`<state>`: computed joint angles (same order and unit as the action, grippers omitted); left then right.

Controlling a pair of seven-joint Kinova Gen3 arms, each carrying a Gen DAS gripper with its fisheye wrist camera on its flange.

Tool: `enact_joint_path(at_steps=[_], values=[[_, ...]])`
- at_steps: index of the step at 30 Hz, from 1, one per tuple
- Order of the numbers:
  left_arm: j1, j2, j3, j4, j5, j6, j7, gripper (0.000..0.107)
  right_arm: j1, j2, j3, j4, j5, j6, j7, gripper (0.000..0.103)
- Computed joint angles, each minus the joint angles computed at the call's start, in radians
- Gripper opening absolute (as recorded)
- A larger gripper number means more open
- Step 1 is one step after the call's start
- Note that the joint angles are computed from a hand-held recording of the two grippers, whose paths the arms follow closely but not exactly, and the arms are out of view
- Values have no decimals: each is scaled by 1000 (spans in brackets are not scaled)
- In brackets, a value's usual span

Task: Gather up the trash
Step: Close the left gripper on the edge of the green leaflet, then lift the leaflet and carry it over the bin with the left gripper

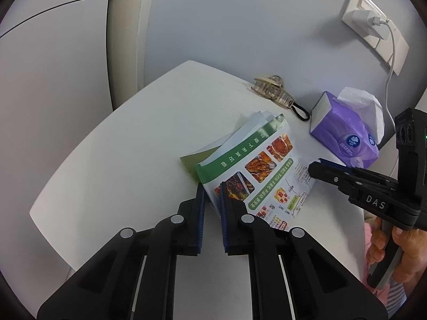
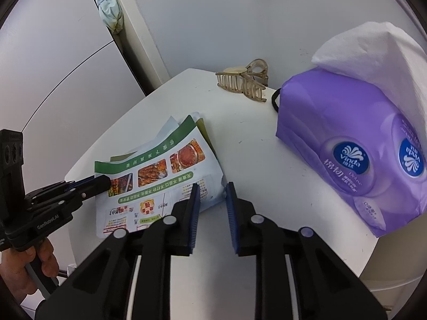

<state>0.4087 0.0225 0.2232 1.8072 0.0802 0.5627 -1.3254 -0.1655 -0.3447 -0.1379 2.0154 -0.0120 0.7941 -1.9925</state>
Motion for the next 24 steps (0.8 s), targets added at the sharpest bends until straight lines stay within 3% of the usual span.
enact_joint_path(at_steps=[5, 24], values=[[4, -12, 1, 15, -16, -32, 13, 0, -1, -8, -15, -1, 14, 6, -6, 13], [-23, -119, -5, 34, 53, -12, -51, 0, -16, -89, -95, -86, 56, 114, -54, 8]])
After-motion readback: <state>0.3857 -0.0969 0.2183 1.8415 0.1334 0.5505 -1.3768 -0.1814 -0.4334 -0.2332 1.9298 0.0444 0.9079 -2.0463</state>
